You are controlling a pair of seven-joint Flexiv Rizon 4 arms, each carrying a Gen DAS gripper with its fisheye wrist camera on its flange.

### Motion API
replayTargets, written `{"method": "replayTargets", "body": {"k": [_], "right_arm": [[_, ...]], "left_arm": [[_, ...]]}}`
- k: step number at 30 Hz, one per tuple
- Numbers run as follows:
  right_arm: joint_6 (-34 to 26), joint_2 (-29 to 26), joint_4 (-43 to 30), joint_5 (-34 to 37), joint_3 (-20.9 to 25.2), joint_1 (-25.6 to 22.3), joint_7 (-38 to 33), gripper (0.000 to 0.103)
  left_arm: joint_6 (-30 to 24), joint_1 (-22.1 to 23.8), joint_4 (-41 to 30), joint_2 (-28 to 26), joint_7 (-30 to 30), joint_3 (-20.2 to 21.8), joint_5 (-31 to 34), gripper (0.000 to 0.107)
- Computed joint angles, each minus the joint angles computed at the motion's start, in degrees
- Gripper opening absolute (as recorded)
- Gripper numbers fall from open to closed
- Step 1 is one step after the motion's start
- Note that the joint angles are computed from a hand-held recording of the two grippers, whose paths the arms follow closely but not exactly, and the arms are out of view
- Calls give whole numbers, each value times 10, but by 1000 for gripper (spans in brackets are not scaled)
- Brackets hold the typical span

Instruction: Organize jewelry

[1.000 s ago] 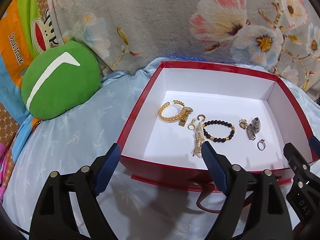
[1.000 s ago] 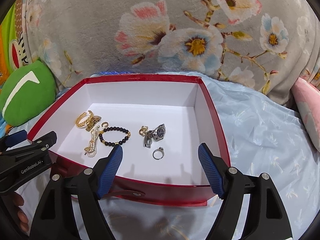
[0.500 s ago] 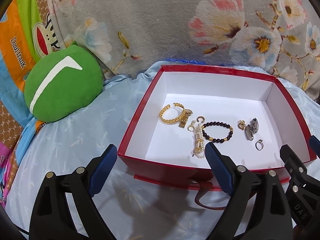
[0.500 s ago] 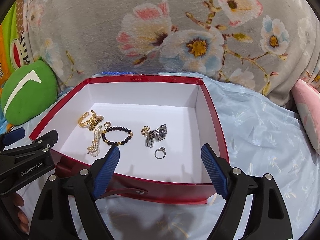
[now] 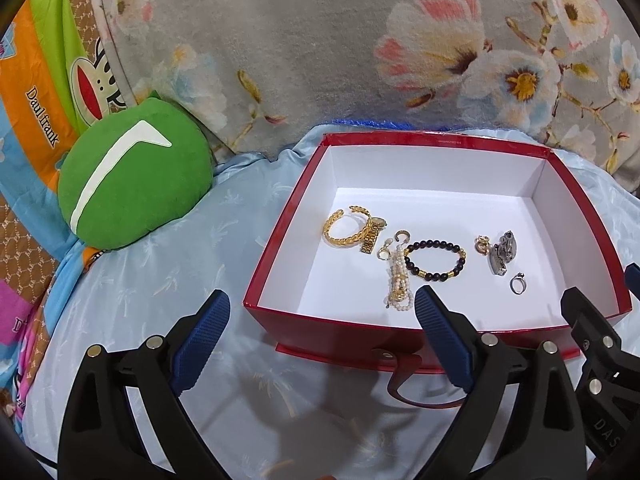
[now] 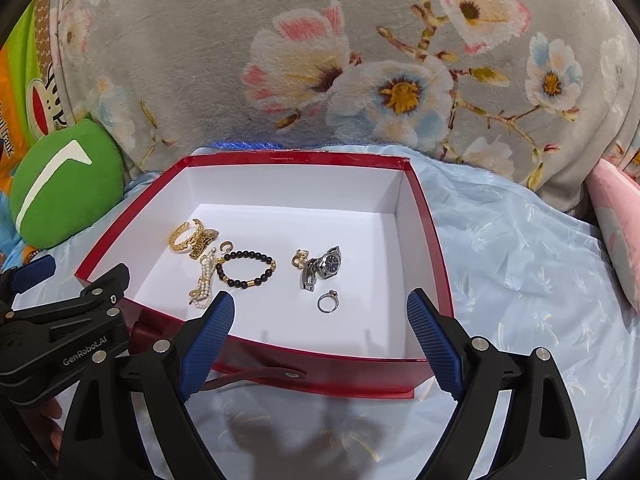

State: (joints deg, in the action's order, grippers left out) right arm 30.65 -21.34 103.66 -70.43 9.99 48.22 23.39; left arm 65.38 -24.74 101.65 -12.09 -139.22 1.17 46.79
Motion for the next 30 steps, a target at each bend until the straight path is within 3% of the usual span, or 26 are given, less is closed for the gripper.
{"method": "replayTargets", "body": {"k": [30], "right_arm": [[2,-4,-6,2,-1,4,-4,86]], "left_arm": [[-16,4,4,4,2,-7,-13,93]]}}
